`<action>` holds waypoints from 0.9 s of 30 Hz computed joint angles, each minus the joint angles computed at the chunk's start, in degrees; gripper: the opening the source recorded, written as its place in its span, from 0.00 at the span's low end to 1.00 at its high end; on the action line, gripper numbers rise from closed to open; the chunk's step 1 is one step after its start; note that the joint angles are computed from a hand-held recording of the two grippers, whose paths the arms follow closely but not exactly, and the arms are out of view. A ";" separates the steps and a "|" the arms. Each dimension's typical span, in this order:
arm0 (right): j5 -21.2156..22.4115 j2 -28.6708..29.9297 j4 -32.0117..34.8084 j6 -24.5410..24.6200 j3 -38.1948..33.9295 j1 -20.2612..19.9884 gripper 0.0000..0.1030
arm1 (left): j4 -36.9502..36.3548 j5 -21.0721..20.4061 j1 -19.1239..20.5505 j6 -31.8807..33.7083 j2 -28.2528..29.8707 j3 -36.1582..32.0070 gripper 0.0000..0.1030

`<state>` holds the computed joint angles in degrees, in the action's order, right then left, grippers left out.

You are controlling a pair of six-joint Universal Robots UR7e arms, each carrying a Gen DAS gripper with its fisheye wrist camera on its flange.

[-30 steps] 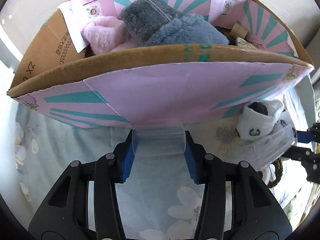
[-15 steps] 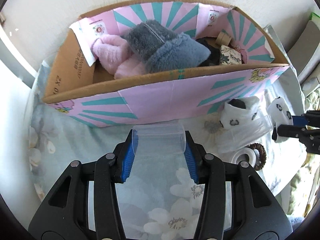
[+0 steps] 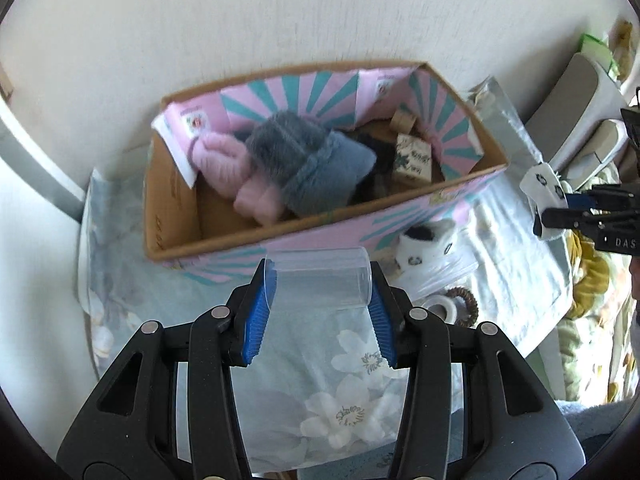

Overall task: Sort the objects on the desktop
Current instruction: 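Carry the clear cup and white sock over the box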

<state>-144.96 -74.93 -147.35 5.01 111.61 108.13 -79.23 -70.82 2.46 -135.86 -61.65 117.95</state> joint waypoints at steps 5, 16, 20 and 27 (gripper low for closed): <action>-0.13 2.21 -1.24 -3.93 -3.81 1.22 0.30 | 4.97 1.99 0.08 1.15 -2.41 -2.14 0.40; 0.96 12.34 1.18 -9.75 -17.38 2.79 0.30 | 14.30 5.29 2.83 5.31 -8.85 -3.86 0.40; 1.92 15.36 3.33 -9.20 -22.05 2.14 0.30 | 15.85 6.72 4.42 7.62 -11.16 -3.41 0.40; 0.80 19.66 7.65 -7.78 -27.99 1.28 0.30 | 14.18 7.93 7.08 12.05 -15.24 -0.57 0.40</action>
